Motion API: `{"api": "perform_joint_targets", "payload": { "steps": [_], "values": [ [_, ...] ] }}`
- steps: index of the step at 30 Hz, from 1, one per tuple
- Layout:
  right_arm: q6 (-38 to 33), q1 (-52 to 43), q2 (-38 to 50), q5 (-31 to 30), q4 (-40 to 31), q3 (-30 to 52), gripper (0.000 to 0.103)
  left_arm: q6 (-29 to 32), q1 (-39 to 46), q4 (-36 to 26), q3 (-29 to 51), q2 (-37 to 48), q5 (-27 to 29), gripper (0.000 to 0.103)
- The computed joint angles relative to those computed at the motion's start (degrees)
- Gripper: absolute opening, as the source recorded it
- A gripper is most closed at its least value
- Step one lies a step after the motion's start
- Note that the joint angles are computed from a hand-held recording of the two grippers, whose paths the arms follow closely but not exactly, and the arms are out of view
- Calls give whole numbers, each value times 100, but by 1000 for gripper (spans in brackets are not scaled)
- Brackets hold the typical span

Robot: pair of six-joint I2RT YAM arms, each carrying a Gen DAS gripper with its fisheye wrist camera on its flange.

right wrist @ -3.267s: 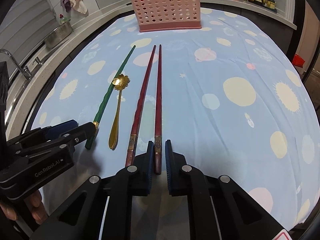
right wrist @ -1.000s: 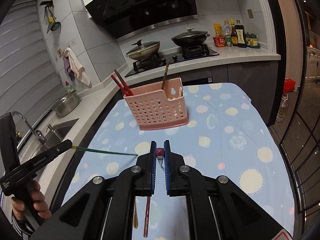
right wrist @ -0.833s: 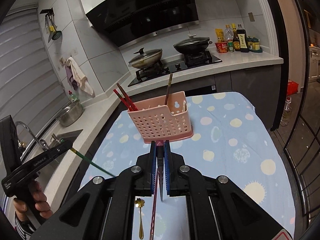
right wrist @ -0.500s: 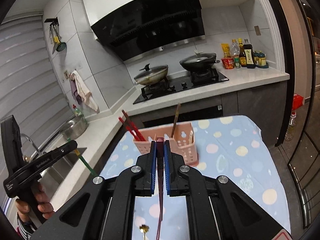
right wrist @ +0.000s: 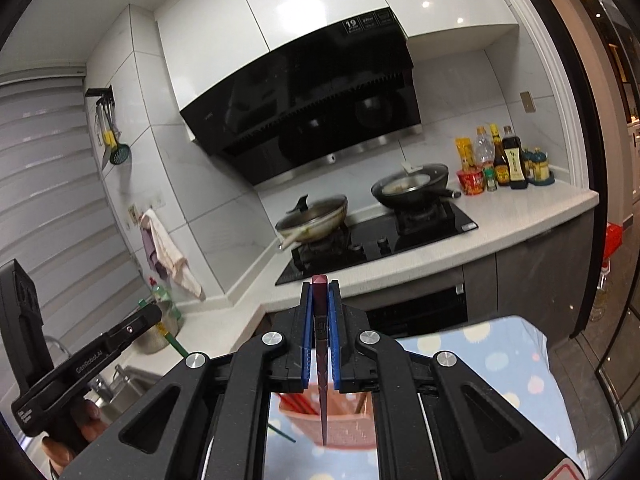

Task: Organize utensils
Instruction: 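Lower both chopsticks into the pink holder and open both tools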

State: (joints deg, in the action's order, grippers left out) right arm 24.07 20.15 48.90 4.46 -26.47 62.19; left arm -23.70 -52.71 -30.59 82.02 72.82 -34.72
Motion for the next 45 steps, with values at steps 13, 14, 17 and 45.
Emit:
{"api": "perform_joint_targets", "payload": {
  "steps": [13, 14, 17, 45],
  "values": [
    [-228, -271, 1302, -198, 735, 43, 7, 229, 849, 518, 67, 816, 618, 7],
    [-231, -260, 1366, -195, 765, 17, 7, 202, 887, 530, 19, 842, 668, 7],
    [-233, -248, 1521, -214, 854, -113, 7, 115, 1010, 566, -99, 921, 821, 7],
    [-202, -96, 1391, 72, 882, -744, 24, -266, 838, 588, -814, 833, 604, 39]
  ]
}}
